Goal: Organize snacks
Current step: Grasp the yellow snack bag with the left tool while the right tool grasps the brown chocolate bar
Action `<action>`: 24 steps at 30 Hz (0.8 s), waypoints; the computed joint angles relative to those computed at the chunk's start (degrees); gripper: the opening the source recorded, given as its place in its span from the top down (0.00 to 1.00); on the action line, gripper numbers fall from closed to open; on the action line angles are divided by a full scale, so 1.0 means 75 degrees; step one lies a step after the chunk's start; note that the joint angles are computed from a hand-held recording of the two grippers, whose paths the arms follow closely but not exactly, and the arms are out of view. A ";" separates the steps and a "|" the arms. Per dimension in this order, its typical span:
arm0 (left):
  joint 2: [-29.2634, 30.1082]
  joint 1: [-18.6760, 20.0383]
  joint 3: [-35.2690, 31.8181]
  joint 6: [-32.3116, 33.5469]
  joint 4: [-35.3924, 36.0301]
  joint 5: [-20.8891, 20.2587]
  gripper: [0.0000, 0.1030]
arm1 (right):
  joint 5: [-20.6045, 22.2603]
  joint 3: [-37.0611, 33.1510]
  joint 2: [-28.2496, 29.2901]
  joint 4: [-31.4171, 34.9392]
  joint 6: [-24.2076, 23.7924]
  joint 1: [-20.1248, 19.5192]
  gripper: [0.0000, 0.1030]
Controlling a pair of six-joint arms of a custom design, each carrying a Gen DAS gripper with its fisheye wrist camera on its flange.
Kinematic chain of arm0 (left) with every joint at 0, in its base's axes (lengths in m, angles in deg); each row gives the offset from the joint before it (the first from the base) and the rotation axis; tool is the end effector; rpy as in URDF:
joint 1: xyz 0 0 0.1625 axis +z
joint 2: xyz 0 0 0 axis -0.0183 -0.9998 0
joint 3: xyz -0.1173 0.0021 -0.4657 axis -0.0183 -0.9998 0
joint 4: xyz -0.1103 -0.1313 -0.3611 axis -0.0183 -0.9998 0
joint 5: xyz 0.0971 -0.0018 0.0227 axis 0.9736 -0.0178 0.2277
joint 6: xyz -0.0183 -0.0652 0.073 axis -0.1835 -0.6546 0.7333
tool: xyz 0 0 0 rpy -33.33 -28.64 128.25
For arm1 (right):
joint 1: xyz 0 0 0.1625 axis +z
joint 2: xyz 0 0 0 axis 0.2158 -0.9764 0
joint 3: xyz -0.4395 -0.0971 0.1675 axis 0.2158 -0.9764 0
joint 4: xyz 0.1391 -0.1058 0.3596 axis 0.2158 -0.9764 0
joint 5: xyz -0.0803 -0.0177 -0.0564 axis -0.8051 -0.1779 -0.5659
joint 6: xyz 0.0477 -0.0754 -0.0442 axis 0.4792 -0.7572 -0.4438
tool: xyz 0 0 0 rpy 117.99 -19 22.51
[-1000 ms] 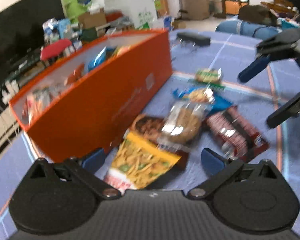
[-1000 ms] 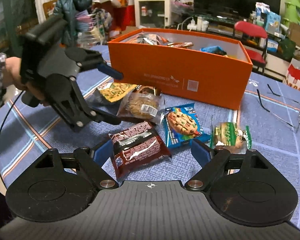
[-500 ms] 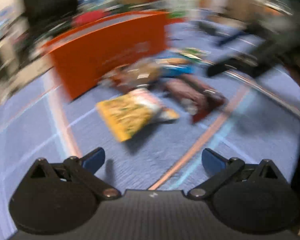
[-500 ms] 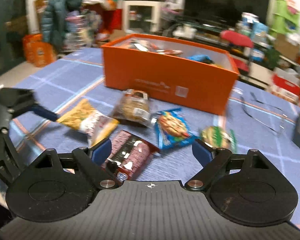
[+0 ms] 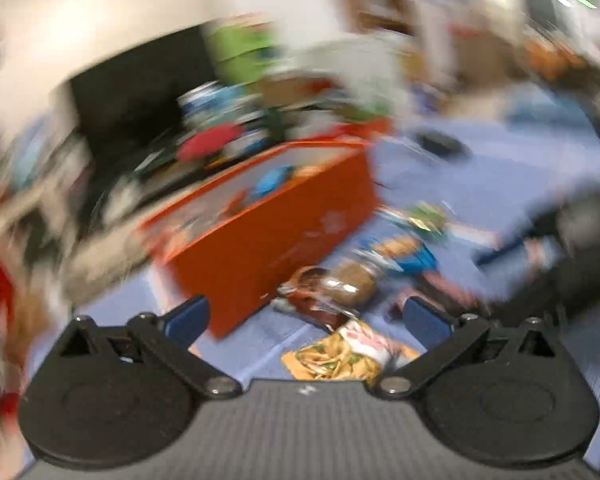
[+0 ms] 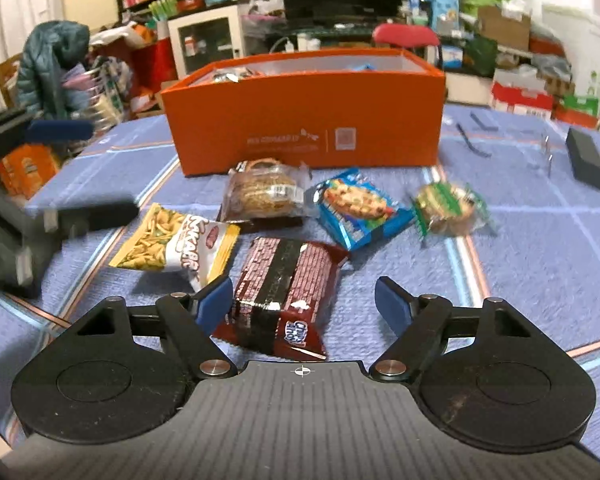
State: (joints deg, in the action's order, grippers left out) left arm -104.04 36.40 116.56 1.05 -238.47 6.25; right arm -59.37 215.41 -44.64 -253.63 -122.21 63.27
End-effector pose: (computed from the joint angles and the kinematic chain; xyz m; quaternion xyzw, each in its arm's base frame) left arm -0.3459 -0.4987 0.0107 0.4862 0.7404 -0.3440 0.3116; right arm -0.0004 -0.5286 0.2696 0.2737 -0.8700 0.3387 0.2312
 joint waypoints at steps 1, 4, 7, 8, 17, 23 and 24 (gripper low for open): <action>-0.0162 0.0115 0.0014 0.0466 0.0489 -0.0409 0.01 | -0.0039 -0.0027 0.0054 -0.0009 0.0093 0.0017 0.33; -0.0443 0.0472 -0.0177 0.0828 0.1690 -0.1271 0.01 | -0.0209 -0.0128 0.0268 0.0002 0.0200 0.0109 0.35; -0.0500 0.0681 -0.0367 0.1015 0.2383 -0.1529 0.01 | -0.0299 -0.0190 0.0457 -0.0070 0.0233 0.0168 0.36; -0.0478 0.0719 -0.0422 0.1087 0.2475 -0.1525 0.01 | -0.0343 -0.0206 0.0536 -0.0185 0.0153 0.0194 0.37; -0.0060 0.1024 -0.1035 -0.0198 0.3013 -0.1766 0.01 | -0.0505 -0.0404 0.0416 0.0114 -0.0262 0.0151 0.61; 0.0115 0.1032 -0.1109 -0.0601 0.2981 -0.1839 0.01 | -0.0513 -0.0780 -0.0060 0.1301 -0.0270 -0.0053 0.65; 0.0094 0.1011 -0.1063 -0.0708 0.2981 -0.1863 0.01 | -0.0512 -0.0843 -0.0134 0.1511 -0.0259 -0.0077 0.66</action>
State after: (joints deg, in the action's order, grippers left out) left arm -103.34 43.98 108.59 -4.26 -216.11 -7.72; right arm -63.21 209.09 -45.65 -242.30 -124.15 62.69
